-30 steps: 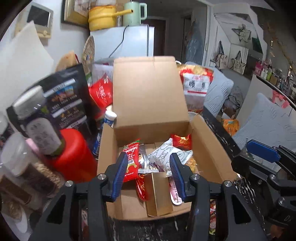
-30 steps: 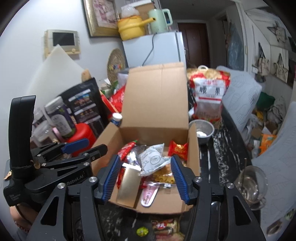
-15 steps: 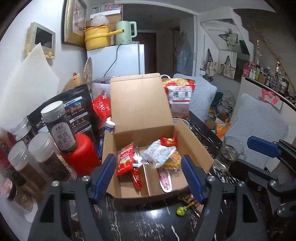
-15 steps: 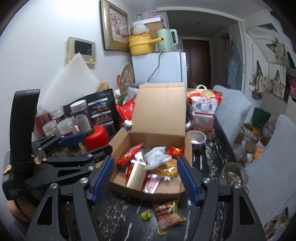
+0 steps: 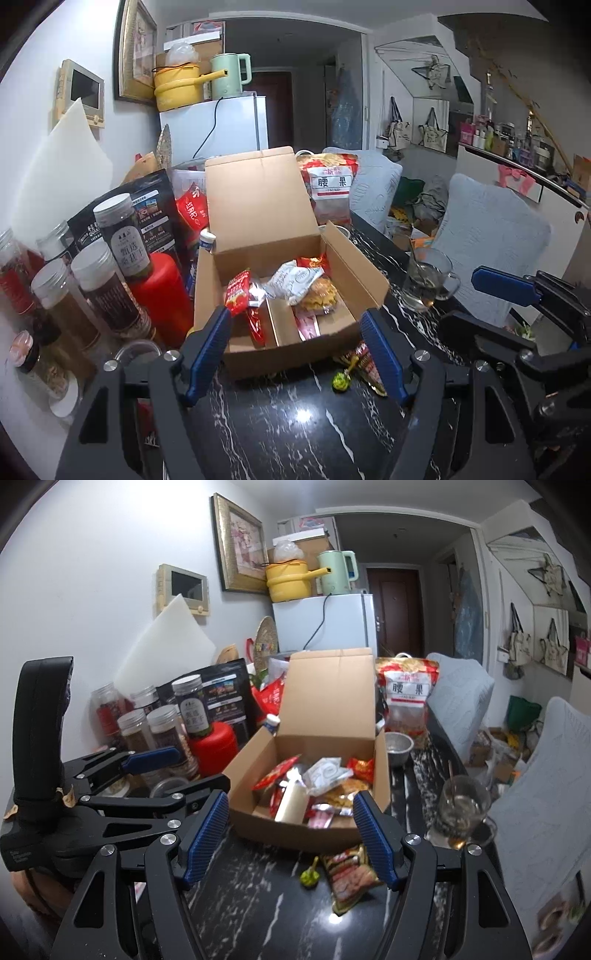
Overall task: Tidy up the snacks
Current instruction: 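Withdraw both tools from the box toward the lollipop and cereal bag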
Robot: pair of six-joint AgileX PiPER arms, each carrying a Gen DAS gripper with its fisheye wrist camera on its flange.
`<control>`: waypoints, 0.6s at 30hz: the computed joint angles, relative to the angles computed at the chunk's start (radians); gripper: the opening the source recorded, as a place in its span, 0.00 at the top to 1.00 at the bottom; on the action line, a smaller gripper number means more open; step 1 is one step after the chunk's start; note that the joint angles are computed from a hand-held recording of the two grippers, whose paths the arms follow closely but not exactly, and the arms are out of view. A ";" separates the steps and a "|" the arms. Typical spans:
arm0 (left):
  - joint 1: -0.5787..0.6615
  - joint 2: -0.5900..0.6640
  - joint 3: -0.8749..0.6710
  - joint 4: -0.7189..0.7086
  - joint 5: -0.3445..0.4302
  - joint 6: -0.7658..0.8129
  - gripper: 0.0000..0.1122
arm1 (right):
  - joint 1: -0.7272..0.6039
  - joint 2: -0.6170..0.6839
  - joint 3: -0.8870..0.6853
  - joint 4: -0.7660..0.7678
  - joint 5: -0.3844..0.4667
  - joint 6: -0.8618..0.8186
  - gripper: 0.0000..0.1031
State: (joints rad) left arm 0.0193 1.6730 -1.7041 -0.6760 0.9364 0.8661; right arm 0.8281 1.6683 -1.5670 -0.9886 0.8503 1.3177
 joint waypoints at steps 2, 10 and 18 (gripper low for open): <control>0.007 -0.020 0.038 -0.012 0.001 0.023 0.36 | 0.013 -0.004 0.023 -0.013 0.002 0.027 0.32; 0.030 -0.045 0.136 -0.038 0.021 0.093 0.36 | 0.023 -0.032 0.156 -0.043 -0.051 0.160 0.32; 0.016 -0.017 0.201 -0.019 0.028 0.113 0.36 | -0.014 -0.050 0.295 -0.030 -0.152 0.276 0.32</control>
State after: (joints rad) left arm 0.0356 1.6560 -1.5027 -0.6949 0.9640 0.9796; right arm 0.8141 1.6186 -1.2721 -1.0187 0.6984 1.5938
